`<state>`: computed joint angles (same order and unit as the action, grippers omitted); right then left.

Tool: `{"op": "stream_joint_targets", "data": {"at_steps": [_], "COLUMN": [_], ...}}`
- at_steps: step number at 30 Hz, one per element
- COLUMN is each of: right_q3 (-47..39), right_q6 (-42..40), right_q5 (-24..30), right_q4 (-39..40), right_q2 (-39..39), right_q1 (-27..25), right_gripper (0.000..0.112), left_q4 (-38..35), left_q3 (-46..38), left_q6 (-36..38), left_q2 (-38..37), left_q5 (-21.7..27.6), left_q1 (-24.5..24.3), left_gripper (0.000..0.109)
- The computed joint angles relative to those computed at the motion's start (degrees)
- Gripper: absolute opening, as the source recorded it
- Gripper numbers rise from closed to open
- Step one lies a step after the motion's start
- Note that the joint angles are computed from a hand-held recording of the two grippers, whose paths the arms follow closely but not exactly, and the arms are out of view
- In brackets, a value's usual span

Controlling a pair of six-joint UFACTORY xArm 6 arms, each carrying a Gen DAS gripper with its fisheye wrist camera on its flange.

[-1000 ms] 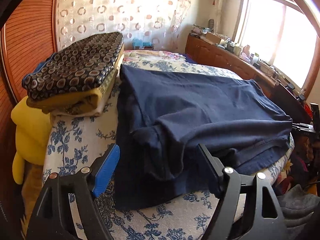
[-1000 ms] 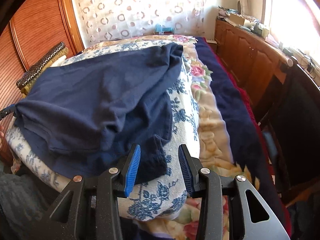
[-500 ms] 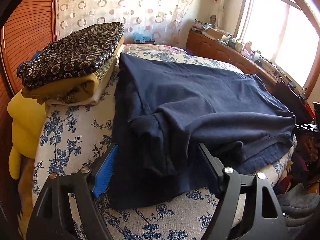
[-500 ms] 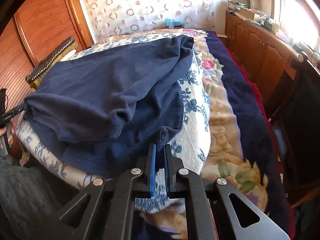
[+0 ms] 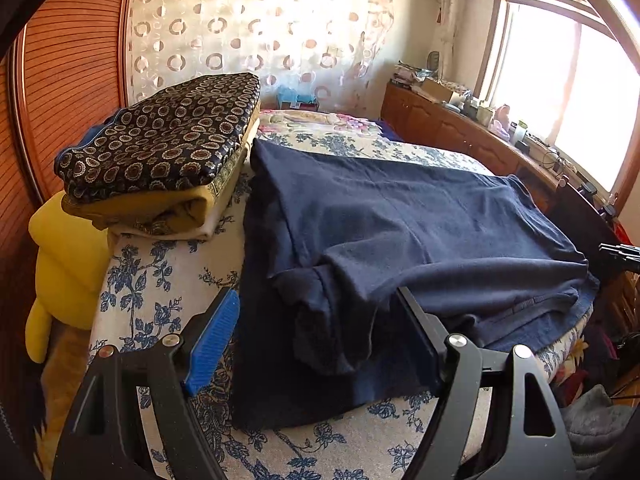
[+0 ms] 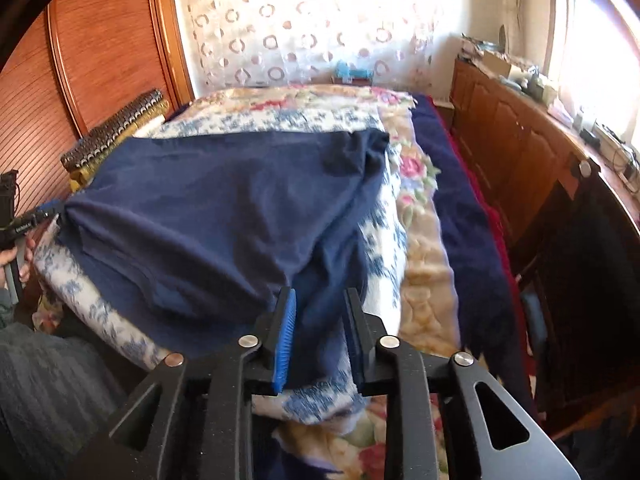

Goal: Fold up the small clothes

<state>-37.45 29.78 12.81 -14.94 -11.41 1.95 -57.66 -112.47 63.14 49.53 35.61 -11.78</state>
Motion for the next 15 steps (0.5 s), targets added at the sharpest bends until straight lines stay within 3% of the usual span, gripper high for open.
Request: {"op": "stream_joint_targets", "data": {"at_steps": [3,5,10,15], "right_q3": [-1.3,-2.0,-4.7,-7.9], "right_q6": [4.2,7.1,9.1,11.4], "right_q5": [-1.5,-2.6,-5.9,-9.1], "right_q4": [-5.2,-8.2,-11.0,-14.0], "right_q2": [1.7,2.7,7.0,12.3], "right_q1": [0.1,0.3,0.6,0.2], "right_gripper": [0.036,0.037,0.039,0.052], "left_q4": [1.2,1.9,3.0,4.0], "left_q3": [-1.0,-1.3,-1.6,-2.1], "left_q6": [-1.4,-2.1,-3.0,-4.0], "left_q2": [0.8,1.0,1.4,1.8], "left_q5": [0.1,0.1,0.0,-0.2], "left_q1": [-0.3,-0.4,-0.6,-0.7], "left_gripper": [0.078,0.079,0.079,0.079]}}
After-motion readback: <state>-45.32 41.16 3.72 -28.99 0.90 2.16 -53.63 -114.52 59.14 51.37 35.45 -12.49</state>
